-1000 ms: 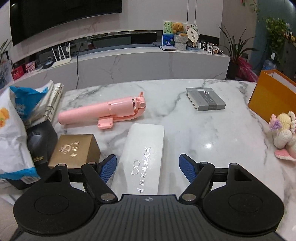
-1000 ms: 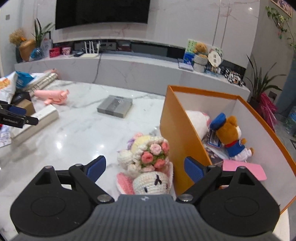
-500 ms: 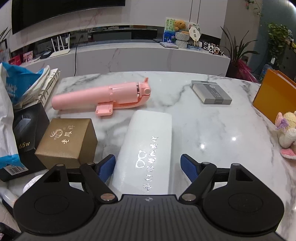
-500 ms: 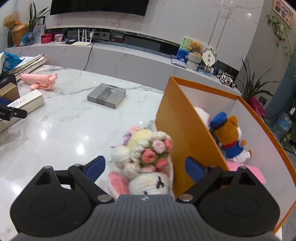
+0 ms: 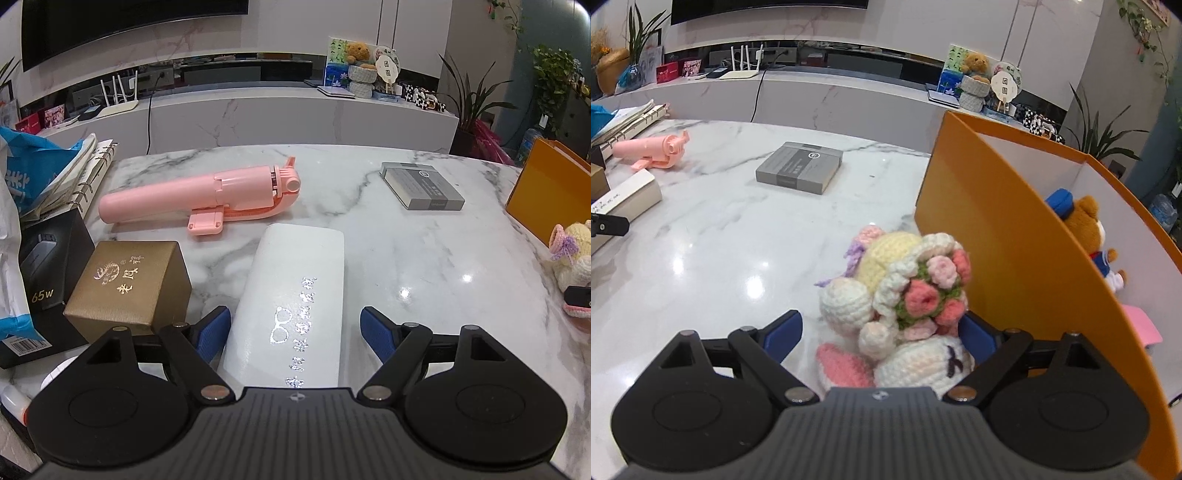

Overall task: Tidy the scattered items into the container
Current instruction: 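Move left tool onto the white printed box while right tool grasps the crochet bunny plush, then close left tool on the white printed box while right tool lifts the crochet bunny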

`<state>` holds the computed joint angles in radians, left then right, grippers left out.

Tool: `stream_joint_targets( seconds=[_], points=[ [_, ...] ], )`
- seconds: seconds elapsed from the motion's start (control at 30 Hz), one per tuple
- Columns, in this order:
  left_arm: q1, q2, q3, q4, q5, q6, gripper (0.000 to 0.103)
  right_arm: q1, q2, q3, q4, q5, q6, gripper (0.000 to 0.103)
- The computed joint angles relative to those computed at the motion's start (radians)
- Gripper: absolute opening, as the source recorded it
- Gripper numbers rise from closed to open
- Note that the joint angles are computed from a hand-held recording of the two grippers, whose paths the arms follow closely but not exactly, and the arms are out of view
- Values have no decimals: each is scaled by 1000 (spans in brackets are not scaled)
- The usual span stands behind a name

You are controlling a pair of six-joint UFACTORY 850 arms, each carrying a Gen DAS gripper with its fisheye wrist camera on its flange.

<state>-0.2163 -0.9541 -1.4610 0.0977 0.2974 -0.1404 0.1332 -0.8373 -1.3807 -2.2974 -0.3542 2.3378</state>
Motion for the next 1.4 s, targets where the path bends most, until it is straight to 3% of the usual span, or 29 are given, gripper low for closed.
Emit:
stream_joint_targets(
  seconds=[0.13, 0.27, 0.6, 0.8, 1.0, 1.4],
  points=[
    [-2, -3, -3, -27, 3, 33, 88, -1, -19, -25, -1, 15, -5, 90],
    [-5, -2, -3, -96, 2, 102, 74, -6, -22, -31, -11, 25, 5, 79],
    [-5, 0, -4, -118, -5, 127, 73, -5, -1, 1, -117, 36, 72, 69],
    [-3, 6, 3, -113, -5, 105, 73, -8, 19, 25, -247, 57, 210, 65],
    [-4, 15, 18, -112, 9, 102, 73, -13, 43, 54, -375, 76, 355, 63],
    [-1, 62, 70, -59, 47, 35, 72, -11, 103, 112, -510, 65, 486, 63]
  ],
)
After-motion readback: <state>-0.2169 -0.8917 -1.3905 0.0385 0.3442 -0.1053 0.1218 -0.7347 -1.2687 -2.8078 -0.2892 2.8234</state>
